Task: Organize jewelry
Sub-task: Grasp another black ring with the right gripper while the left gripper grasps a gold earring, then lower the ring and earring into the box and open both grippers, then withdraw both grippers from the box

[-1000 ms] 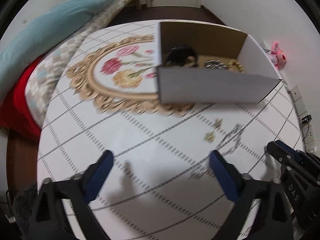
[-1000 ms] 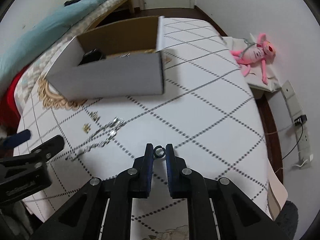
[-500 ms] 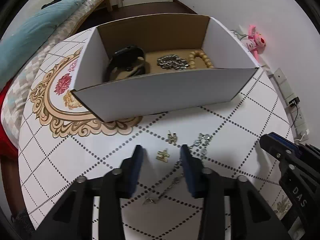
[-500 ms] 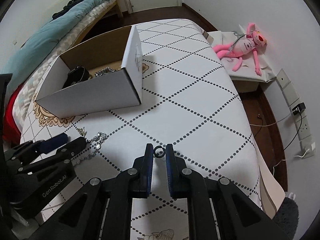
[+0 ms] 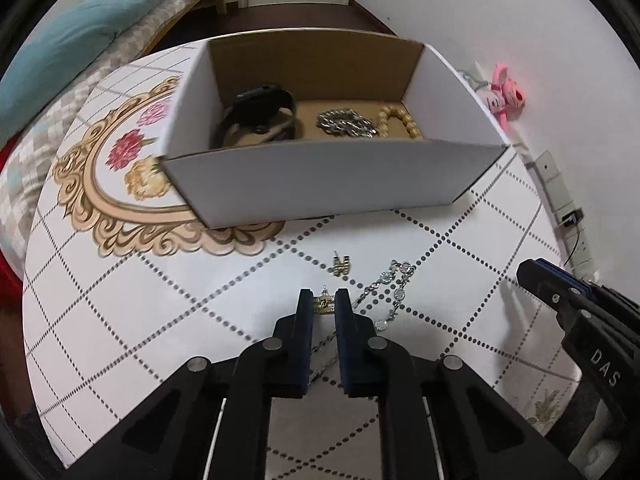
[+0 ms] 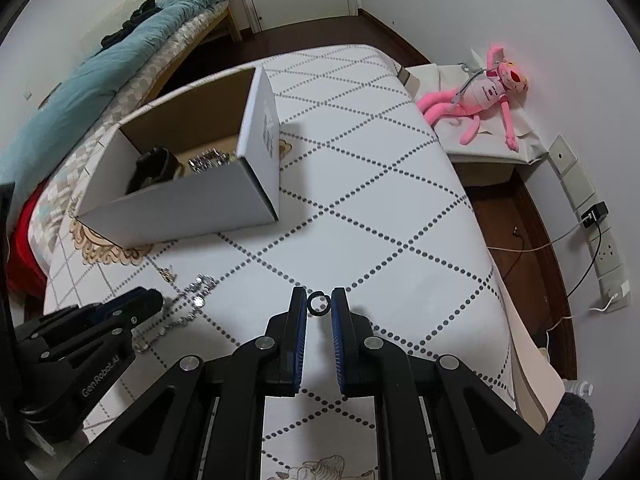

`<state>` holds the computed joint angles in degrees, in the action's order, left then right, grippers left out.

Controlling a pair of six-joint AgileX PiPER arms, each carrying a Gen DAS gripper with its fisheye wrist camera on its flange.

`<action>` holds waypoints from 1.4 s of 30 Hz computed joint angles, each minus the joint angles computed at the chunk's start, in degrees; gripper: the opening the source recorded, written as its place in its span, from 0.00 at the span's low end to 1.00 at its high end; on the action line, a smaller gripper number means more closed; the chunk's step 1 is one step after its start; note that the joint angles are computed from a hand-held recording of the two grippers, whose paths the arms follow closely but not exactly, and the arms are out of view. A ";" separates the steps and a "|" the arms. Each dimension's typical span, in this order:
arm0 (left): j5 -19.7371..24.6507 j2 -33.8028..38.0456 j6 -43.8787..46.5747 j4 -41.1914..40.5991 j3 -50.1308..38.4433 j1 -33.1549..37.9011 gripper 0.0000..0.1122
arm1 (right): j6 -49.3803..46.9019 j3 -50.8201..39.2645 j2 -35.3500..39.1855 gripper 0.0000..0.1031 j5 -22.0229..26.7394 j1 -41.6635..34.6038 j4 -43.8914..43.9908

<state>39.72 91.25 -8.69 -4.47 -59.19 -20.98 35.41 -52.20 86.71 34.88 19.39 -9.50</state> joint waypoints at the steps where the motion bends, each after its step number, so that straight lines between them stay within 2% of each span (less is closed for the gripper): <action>1: 0.20 -1.31 0.79 -0.81 0.64 1.07 0.07 | -0.38 -0.23 -0.52 0.13 0.21 -0.05 0.28; 7: 3.37 -7.74 7.41 -7.37 2.00 9.53 0.07 | -2.54 -2.83 -2.87 0.13 1.40 -0.14 3.45; 11: 6.25 -9.73 9.74 -10.32 -0.25 13.61 0.07 | -4.91 -4.88 -3.48 0.13 1.93 -0.39 6.53; 15: 8.31 -7.97 10.19 -12.52 -6.08 13.88 0.07 | -8.65 -9.24 -2.58 0.12 3.43 -0.71 10.06; 22: 14.09 3.65 10.95 -15.48 -23.51 12.92 0.07 | -19.48 -26.57 8.84 0.12 9.58 -3.93 17.62; 25: 17.39 9.84 10.31 -14.79 -31.58 12.75 0.07 | -22.96 -37.42 17.06 0.13 15.74 -5.31 19.48; 30: 26.26 19.80 4.55 -7.31 -46.20 11.18 0.10 | -24.50 -52.80 27.68 0.14 26.15 -6.24 19.33; 31: 27.32 20.92 3.81 -6.28 -47.78 11.14 0.12 | -24.60 -56.51 30.08 0.17 28.84 -6.35 19.14; 32: 28.30 22.20 2.91 -5.05 -49.61 11.15 0.19 | -24.57 -58.71 31.48 0.21 30.40 -6.44 18.91; 33: 28.62 22.36 2.26 -4.08 -49.97 11.14 0.26 | -24.42 -59.70 32.11 0.30 30.91 -6.58 18.52; 35: 27.38 21.74 0.43 -1.66 -49.17 11.35 0.60 | -24.35 -60.97 32.68 0.37 31.63 -6.70 17.68; 36: 26.73 21.39 -0.21 -0.84 -48.65 11.43 0.64 | -24.06 -61.01 32.58 0.39 31.70 -6.75 17.34; 38: 25.24 20.15 -0.96 0.12 -46.73 11.89 0.65 | -23.03 -61.41 32.33 0.42 32.00 -6.14 14.73; 39: 25.48 20.21 -1.51 1.09 -46.80 11.81 0.65 | -22.44 -61.26 32.10 0.47 31.83 -5.77 13.24; 41: 24.77 19.59 -2.32 3.10 -45.48 11.49 0.66 | -20.29 -61.01 31.80 0.66 32.62 -4.57 8.83; 42: 23.71 18.85 -3.03 4.78 -43.98 11.13 0.69 | -19.79 -61.13 31.82 0.82 32.99 -4.26 7.58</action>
<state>63.43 110.10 -11.72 0.31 -103.17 -9.85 15.62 -113.34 118.53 67.87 15.13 -1.92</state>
